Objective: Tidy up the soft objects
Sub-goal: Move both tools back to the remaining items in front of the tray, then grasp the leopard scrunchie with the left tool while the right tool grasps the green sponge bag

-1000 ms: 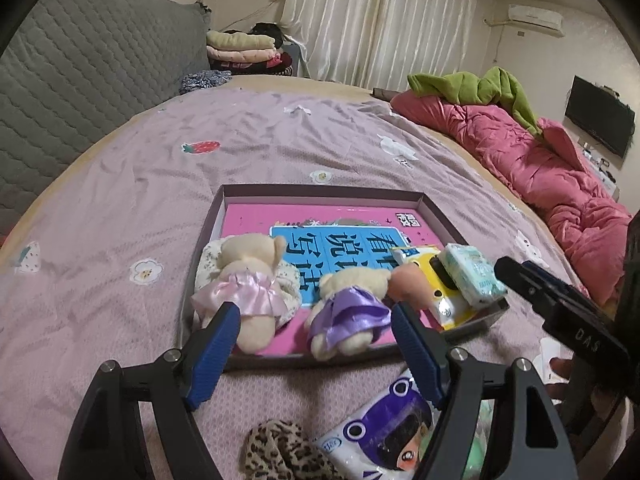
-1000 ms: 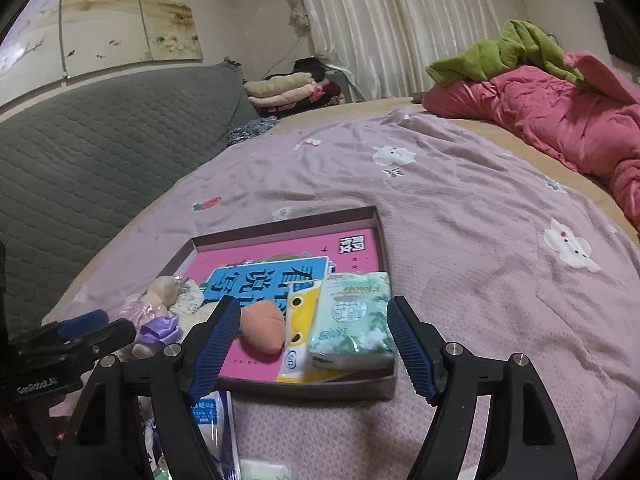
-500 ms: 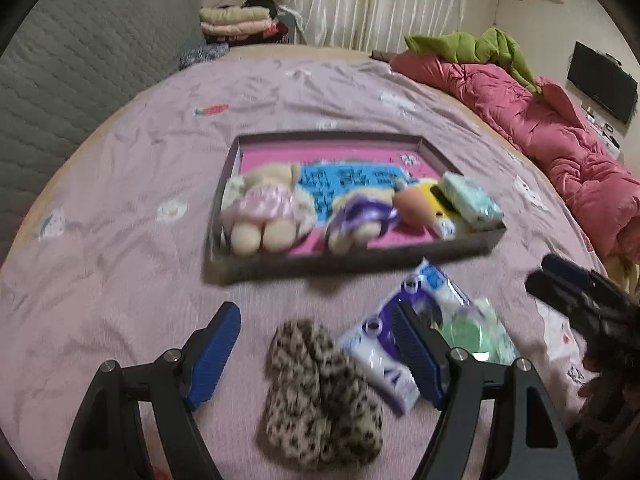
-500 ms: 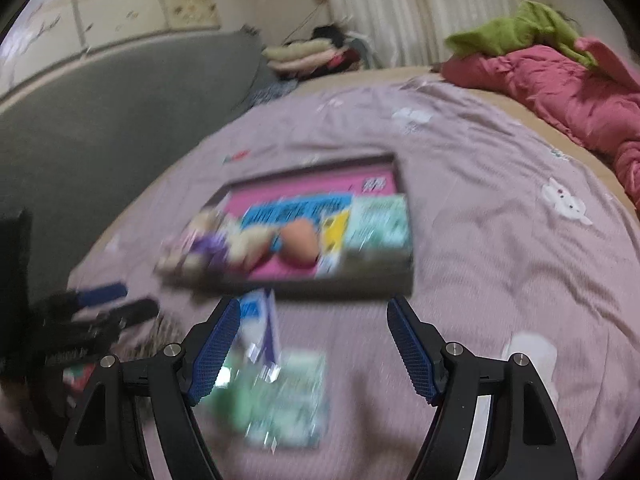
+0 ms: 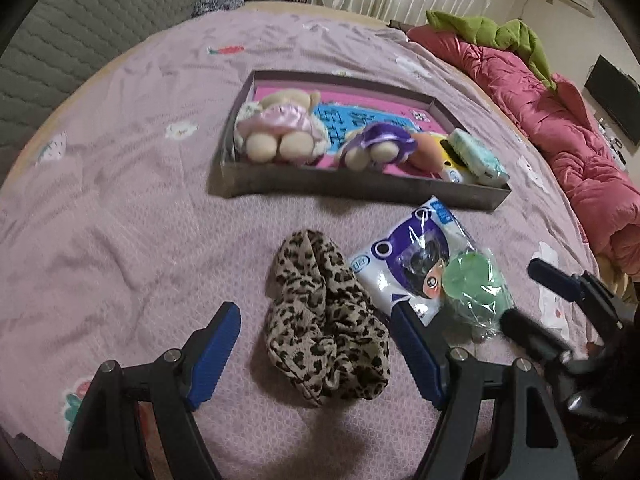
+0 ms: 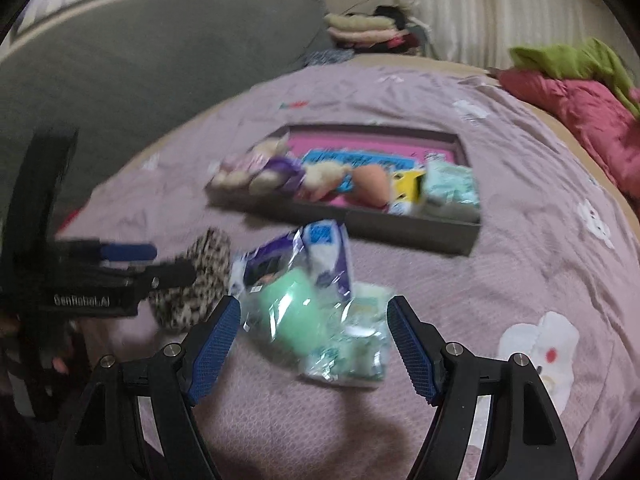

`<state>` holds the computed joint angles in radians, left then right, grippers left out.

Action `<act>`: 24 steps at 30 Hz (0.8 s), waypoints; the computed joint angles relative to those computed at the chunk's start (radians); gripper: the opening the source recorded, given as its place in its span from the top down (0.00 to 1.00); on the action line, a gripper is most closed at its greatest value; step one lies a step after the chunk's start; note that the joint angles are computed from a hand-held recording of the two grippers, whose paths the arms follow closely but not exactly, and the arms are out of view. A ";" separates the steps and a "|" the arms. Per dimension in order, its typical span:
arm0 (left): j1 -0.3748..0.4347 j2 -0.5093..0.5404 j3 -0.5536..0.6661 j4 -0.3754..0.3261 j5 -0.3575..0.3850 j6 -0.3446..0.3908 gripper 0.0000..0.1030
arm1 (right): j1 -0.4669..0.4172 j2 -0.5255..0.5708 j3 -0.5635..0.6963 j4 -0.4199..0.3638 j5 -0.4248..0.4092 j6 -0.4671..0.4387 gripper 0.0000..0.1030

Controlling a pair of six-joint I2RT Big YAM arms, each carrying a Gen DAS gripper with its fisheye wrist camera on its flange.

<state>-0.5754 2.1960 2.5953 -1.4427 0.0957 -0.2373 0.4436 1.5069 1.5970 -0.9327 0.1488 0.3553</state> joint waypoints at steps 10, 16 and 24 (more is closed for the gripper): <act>-0.009 0.093 0.130 -0.118 -0.033 -0.004 0.25 | 0.032 0.067 0.048 -0.026 0.038 -0.098 0.25; -0.007 0.131 0.189 -0.148 -0.005 -0.007 0.47 | 0.026 0.083 0.056 -0.027 0.025 -0.102 0.48; 0.002 0.020 -0.009 0.029 0.088 -0.015 0.86 | 0.009 0.026 -0.001 0.078 0.005 -0.073 0.55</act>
<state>-0.5734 2.2163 2.5866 -1.4135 0.1837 -0.2522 0.4523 1.5328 1.5964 -0.8548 0.1536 0.2825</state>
